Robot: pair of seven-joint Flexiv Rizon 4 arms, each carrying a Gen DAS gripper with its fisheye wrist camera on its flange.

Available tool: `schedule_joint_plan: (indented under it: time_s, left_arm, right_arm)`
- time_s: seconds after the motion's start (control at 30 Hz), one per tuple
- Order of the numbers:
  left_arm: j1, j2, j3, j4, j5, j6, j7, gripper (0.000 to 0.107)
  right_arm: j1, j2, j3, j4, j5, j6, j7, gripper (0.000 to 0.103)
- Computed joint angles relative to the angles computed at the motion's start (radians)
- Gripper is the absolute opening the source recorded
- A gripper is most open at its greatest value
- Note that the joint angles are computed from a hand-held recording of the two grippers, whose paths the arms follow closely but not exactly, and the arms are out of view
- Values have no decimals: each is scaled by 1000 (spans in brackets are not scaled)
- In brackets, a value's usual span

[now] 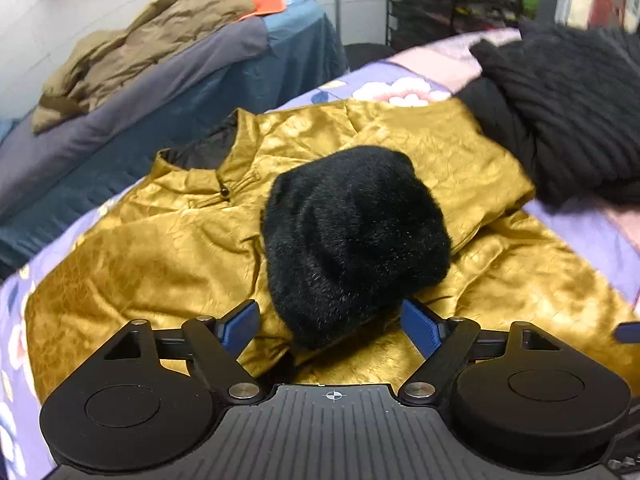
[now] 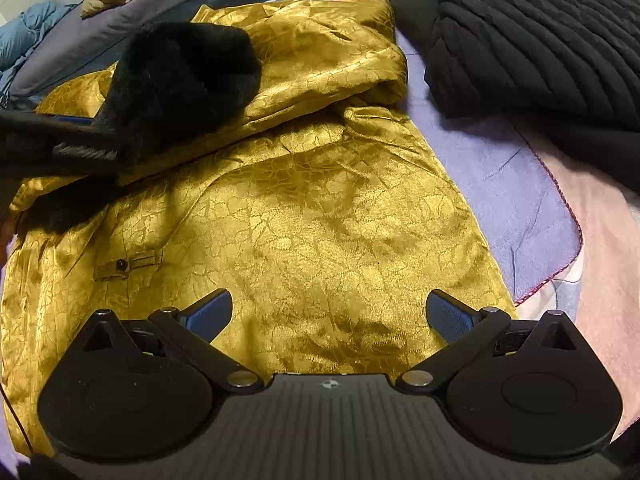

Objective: Fold large clothes
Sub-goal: 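Move the open right gripper to the fur cuff on the jacket front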

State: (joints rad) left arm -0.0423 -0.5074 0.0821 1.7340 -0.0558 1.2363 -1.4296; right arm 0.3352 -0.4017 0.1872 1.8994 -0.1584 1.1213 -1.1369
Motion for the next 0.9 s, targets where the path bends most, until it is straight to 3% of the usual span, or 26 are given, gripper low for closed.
schedule_joint_plan:
  time_s: [0.23,0.47,0.73,0.9]
  left_arm:
    - [89,93,-86,160,-162,57,42,103]
    - [74,180,-5,280,-147,51,-42,103]
    - [77,236,85,349,-55,53,-266,103]
    - [117,264,89,392,-46,78,-326,103]
  right_arm:
    - [3,-11,0,-30,-6,-10,-15,103]
    - [5,-22,7,-58,6,-7,-36,103]
    - [-9,-53,28,-111,50,40,-69,103]
    - [-25,-104,63,-211,102,76,-109,103]
